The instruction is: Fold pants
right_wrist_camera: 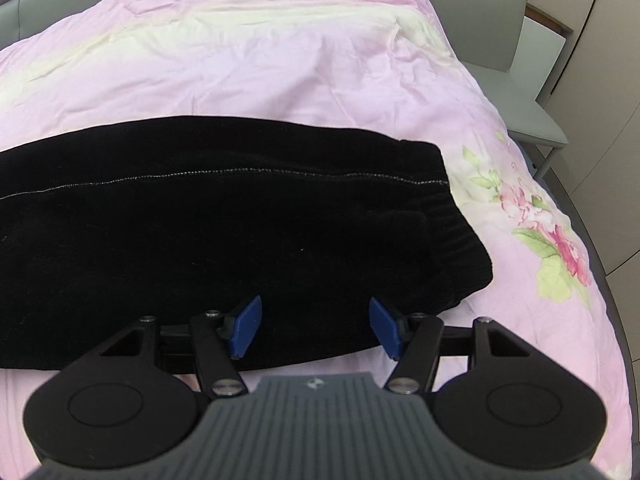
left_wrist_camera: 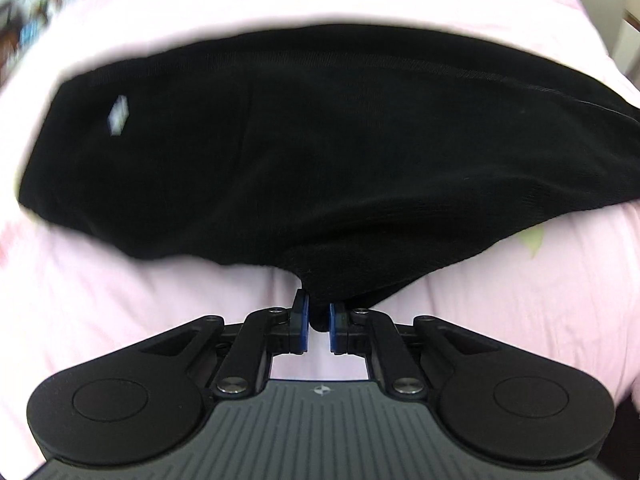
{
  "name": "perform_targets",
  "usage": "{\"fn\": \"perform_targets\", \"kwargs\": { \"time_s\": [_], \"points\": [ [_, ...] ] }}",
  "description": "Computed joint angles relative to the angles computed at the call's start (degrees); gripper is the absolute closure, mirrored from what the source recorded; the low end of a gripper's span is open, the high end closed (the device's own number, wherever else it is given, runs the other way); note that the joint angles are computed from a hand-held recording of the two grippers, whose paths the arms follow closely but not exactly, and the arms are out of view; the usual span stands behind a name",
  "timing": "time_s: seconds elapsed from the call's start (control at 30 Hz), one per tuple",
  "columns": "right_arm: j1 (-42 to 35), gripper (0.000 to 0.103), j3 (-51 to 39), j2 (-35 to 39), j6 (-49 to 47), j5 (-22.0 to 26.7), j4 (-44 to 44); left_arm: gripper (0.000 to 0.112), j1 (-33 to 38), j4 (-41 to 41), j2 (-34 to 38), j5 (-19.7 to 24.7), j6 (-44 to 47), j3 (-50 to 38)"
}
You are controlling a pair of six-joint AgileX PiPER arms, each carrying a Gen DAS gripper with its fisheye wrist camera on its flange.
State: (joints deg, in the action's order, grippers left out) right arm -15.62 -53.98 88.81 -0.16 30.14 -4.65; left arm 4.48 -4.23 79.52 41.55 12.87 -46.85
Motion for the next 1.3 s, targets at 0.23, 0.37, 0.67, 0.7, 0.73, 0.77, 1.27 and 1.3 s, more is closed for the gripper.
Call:
{"fn": "perform_targets", "kwargs": {
  "time_s": [0.23, 0.37, 0.67, 0.7, 0.73, 0.77, 1.27, 1.3],
  "points": [
    [1.9, 0.045, -1.0, 0.1, 0.0, 1.5, -3.6, 0.101, 10.1, -10.9, 11.6, 9.3, 9.9, -8.4],
    [3.1, 0.045, -1.5, -2.1, -5.0, 3.6, 1.7, 0.099, 13.9, -8.0, 11.2, 15.4, 14.5, -12.5],
    [19.1, 0.045, -6.2, -1.8, -9.8, 6.9, 11.5, 0.081, 27.8, -15.6, 14.2, 14.8, 28.2, -26.6],
    [21.2, 0.045, -7.3, -0.9, -9.5, 7.0, 11.8, 0.08, 28.4, -15.7, 15.7, 13.9, 29.1, -28.8],
    [23.9, 0.045, -9.0, 0.6, -8.8, 7.1, 11.8, 0.078, 28.8, -15.6, 17.2, 12.9, 29.6, -30.7],
    [26.2, 0.045, -10.6, 2.2, -7.9, 7.2, 11.7, 0.077, 29.0, -15.3, 18.5, 11.3, 29.3, -32.3],
    [46.2, 0.045, -66.5, 43.3, 6.9, 22.4, 5.5, 0.088, 29.1, -14.4, 43.7, 7.7, 25.1, -60.1],
    [46.4, 0.045, -72.2, 47.1, 7.6, 24.4, 4.8, 0.091, 28.6, -13.0, 45.7, 9.0, 23.5, -63.3]
  ]
}}
